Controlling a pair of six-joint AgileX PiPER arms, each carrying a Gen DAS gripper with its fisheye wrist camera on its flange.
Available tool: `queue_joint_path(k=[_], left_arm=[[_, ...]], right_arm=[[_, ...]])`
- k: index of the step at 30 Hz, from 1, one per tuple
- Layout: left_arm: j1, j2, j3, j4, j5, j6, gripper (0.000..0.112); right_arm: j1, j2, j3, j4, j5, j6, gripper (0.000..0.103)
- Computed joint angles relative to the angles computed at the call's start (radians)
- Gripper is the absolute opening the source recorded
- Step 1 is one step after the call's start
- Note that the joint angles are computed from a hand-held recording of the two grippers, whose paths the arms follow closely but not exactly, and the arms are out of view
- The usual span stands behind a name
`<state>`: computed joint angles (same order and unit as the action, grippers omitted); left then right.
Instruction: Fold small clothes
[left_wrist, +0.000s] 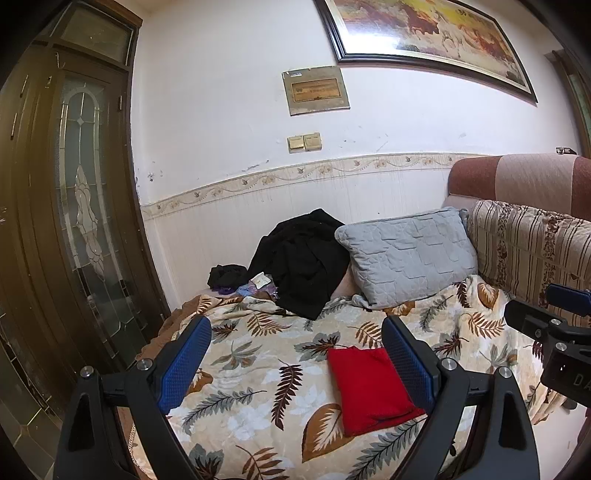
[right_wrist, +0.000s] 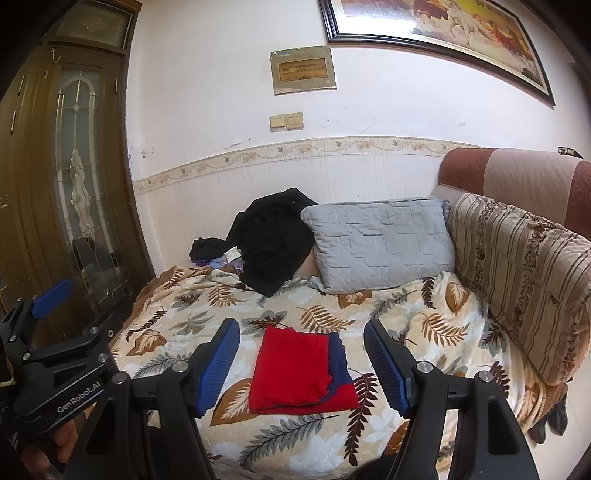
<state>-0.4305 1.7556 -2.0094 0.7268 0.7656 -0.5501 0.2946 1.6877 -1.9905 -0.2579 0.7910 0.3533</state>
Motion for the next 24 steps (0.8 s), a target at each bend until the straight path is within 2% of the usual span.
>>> queue_joint_path(k=[24], left_arm=[[0.006, 0.006, -0.038, -0.018, 0.006, 0.039, 0.094]], right_arm=[[0.026, 0.019, -0.040, -0.058, 0.013, 0.026, 0.074]])
